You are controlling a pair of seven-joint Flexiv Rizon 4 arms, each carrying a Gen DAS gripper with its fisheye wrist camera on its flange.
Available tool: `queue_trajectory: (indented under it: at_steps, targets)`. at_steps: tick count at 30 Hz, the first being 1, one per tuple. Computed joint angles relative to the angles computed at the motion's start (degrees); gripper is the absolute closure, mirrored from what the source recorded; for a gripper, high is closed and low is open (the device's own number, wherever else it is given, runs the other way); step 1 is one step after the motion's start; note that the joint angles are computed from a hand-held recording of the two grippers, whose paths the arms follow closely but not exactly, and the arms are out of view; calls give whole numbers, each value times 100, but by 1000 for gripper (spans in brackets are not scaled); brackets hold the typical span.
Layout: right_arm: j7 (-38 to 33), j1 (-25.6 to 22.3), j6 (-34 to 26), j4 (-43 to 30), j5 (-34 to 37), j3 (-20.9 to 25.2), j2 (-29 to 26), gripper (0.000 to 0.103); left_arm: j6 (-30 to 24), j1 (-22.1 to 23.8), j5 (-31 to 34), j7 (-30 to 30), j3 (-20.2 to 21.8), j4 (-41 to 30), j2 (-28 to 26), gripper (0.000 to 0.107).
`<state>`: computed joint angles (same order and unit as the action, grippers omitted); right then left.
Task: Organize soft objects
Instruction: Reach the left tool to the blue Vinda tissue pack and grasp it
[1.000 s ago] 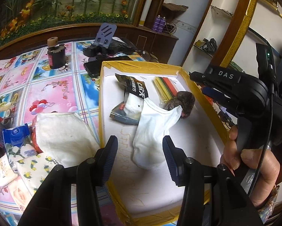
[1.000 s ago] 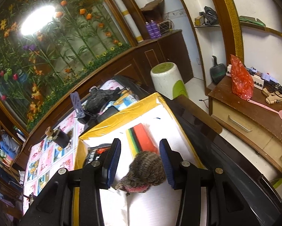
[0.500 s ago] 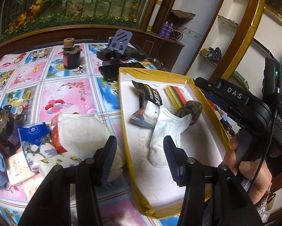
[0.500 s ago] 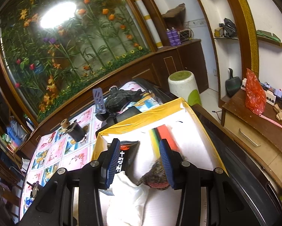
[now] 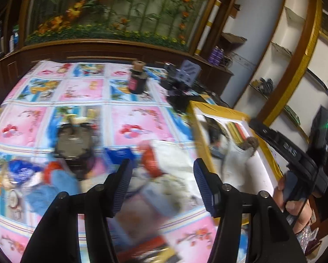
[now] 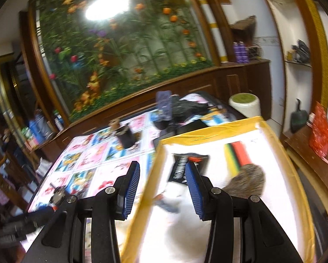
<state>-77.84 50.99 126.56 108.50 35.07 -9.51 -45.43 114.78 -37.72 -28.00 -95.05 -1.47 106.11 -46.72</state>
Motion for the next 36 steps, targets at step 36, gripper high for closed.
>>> queue_trajectory:
  at_steps: [36]
  targets:
    - [-212,-543,114,328,-3192,1485,-258,24,-2534,-898,339,-1542,2992,327,-223,28]
